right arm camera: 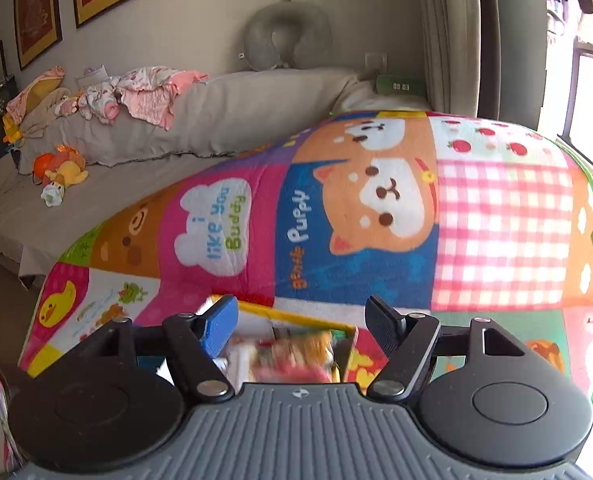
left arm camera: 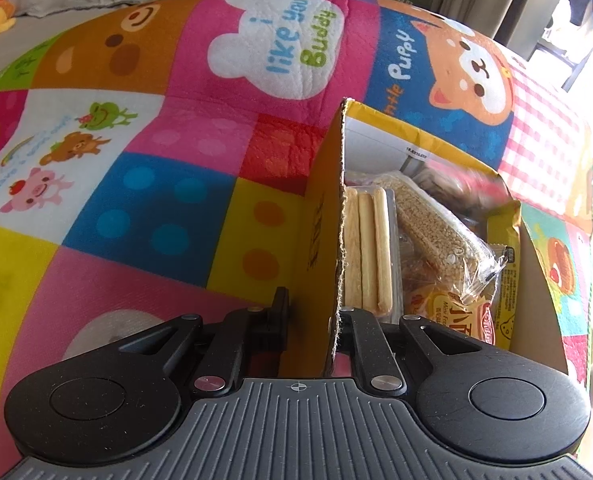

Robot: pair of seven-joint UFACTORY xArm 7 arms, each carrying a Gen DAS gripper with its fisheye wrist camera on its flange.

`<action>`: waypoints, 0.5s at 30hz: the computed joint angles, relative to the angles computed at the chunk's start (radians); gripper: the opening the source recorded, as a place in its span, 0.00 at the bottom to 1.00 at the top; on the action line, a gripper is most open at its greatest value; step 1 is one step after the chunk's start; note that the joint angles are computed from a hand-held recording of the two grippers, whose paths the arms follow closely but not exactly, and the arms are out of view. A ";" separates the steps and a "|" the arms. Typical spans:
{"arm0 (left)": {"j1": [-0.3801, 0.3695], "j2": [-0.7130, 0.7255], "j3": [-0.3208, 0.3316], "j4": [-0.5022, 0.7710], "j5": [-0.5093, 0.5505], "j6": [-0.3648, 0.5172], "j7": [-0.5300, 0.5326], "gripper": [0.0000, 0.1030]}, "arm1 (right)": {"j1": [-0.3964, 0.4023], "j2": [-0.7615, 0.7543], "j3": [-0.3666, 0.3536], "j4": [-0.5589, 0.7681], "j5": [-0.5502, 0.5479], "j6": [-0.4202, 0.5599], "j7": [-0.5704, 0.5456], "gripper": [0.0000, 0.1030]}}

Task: Organize objects
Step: 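Lift the snack bag over the box and open the right gripper, then release the box wall with the left gripper while withdrawing the right gripper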

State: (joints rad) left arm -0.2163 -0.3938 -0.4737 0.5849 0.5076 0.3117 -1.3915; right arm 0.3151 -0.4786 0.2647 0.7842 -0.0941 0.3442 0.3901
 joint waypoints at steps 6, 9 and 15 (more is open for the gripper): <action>-0.006 0.005 0.001 0.011 0.002 0.020 0.009 0.13 | 0.073 -0.205 -0.040 -0.221 0.008 0.040 -0.101 0.69; -0.009 0.025 -0.005 0.038 0.016 0.051 0.015 0.12 | 0.146 -0.287 -0.071 -0.329 0.058 0.077 -0.160 0.68; -0.026 0.157 -0.018 0.161 0.113 0.107 -0.030 0.11 | 0.183 -0.347 -0.062 -0.446 0.105 0.019 -0.176 0.66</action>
State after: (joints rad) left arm -0.2421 -0.2369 -0.4913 0.7463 0.6207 0.4186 -1.4212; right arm 0.4978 -0.8253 0.2022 0.3379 0.0106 0.3633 0.2136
